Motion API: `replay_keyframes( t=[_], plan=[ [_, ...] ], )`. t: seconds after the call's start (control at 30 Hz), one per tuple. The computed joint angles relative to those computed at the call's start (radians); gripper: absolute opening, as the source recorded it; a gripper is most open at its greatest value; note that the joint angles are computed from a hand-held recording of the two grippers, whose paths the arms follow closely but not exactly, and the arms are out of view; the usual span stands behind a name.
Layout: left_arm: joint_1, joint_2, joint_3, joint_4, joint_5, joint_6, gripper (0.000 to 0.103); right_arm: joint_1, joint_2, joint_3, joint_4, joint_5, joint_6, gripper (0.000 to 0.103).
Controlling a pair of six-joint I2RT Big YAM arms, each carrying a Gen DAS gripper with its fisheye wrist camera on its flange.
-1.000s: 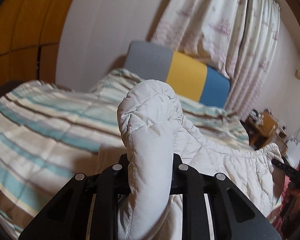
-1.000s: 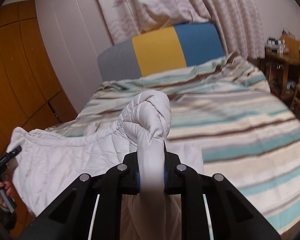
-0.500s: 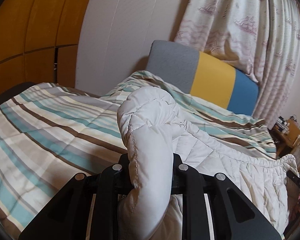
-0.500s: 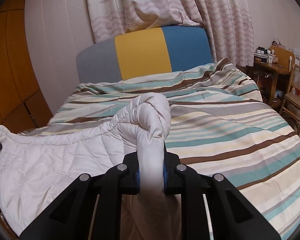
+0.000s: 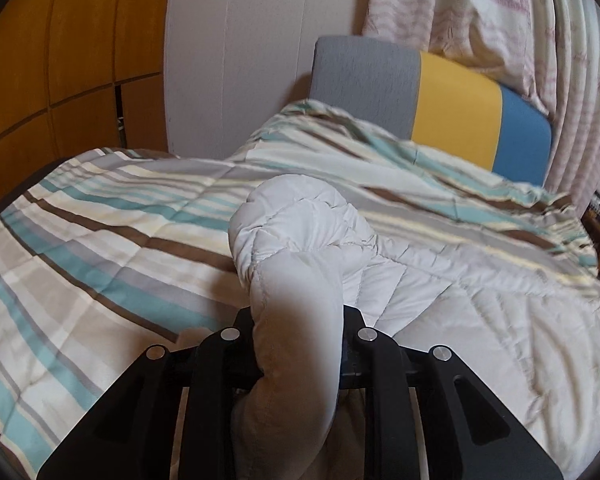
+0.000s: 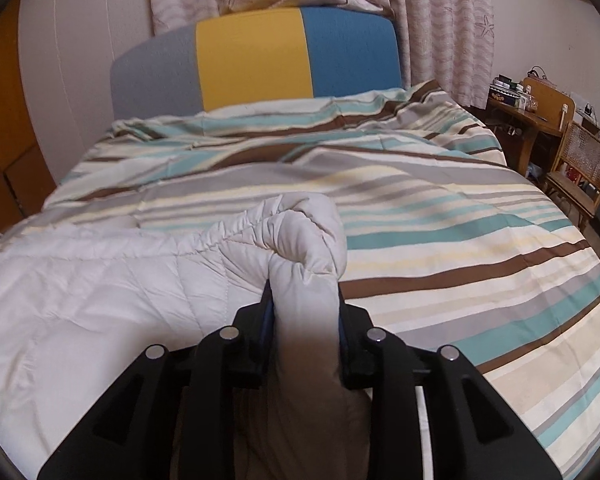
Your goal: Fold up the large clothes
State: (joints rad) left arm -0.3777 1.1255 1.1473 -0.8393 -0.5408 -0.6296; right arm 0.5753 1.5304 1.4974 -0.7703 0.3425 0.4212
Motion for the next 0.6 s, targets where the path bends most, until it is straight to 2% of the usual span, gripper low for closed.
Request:
replay_keyframes(
  t=[0.03, 0.2, 0.43, 0.53, 0.6],
  plan=[
    [0.004, 0.011, -0.005, -0.006, 0.004, -0.006, 0.026, -0.001, 0.007, 0.004, -0.009, 0.001, 0.003, 0.028],
    [-0.004, 0.042, -0.013, -0.009, -0.007, -0.006, 0.026, 0.002, 0.046, 0.025, -0.050, 0.020, 0.006, 0.037],
    [-0.003, 0.091, 0.023, -0.066, -0.003, -0.006, 0.031, -0.003, 0.097, 0.066, -0.105, -0.001, -0.002, 0.044],
    [-0.005, 0.100, 0.035, -0.090, -0.008, -0.011, 0.036, -0.003, 0.099, 0.064, -0.103, 0.002, -0.001, 0.045],
    [-0.011, 0.110, 0.056, -0.129, -0.023, -0.025, 0.045, -0.001, 0.100, 0.066, -0.106, 0.005, 0.001, 0.045]
  ],
)
